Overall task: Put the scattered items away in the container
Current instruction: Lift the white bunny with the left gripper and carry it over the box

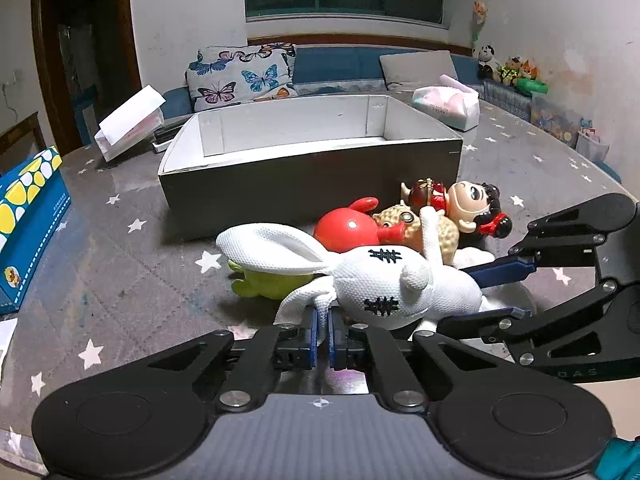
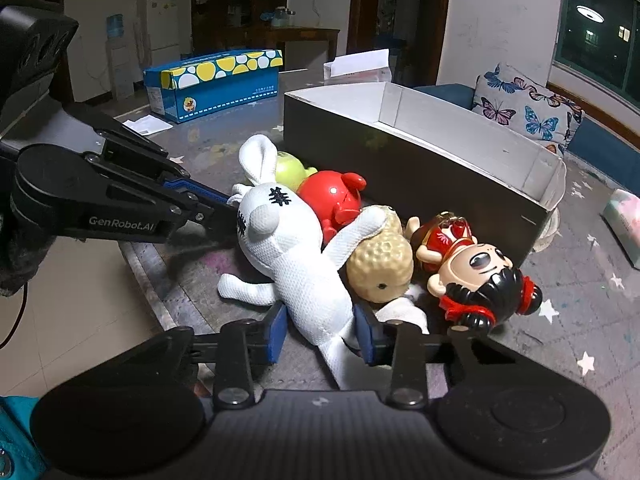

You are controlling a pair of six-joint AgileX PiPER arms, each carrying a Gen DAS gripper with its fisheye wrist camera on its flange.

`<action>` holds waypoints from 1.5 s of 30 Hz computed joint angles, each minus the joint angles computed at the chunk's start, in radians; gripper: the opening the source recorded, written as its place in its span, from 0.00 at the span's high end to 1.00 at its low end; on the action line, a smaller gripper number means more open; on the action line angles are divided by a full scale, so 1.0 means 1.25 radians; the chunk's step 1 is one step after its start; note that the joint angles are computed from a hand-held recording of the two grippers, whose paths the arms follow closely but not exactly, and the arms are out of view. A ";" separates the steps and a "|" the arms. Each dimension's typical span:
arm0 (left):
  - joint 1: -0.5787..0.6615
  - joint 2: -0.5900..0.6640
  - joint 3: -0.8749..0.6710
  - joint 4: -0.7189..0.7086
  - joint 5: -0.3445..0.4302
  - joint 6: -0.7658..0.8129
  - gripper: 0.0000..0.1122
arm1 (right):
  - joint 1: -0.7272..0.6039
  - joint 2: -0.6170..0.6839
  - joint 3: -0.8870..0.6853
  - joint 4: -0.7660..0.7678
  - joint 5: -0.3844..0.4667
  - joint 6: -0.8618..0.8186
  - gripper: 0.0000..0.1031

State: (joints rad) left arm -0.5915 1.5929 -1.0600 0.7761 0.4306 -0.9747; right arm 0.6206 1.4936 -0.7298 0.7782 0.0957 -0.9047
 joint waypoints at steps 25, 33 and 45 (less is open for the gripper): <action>0.083 0.084 -0.307 -0.210 0.011 0.254 0.96 | -0.082 -0.012 -0.197 -0.369 0.070 0.235 0.73; 0.155 0.245 -0.552 -0.399 0.074 0.446 0.95 | -0.137 0.139 -0.406 -0.346 0.139 0.173 0.73; 0.234 0.543 -0.970 -0.553 0.283 0.571 0.96 | -0.177 0.446 -0.804 -0.419 0.337 0.196 0.73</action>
State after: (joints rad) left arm -0.2986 2.2715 -2.2724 0.0846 0.7838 -0.2606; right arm 0.3995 2.0507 -1.7346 0.2546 0.5164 -0.6597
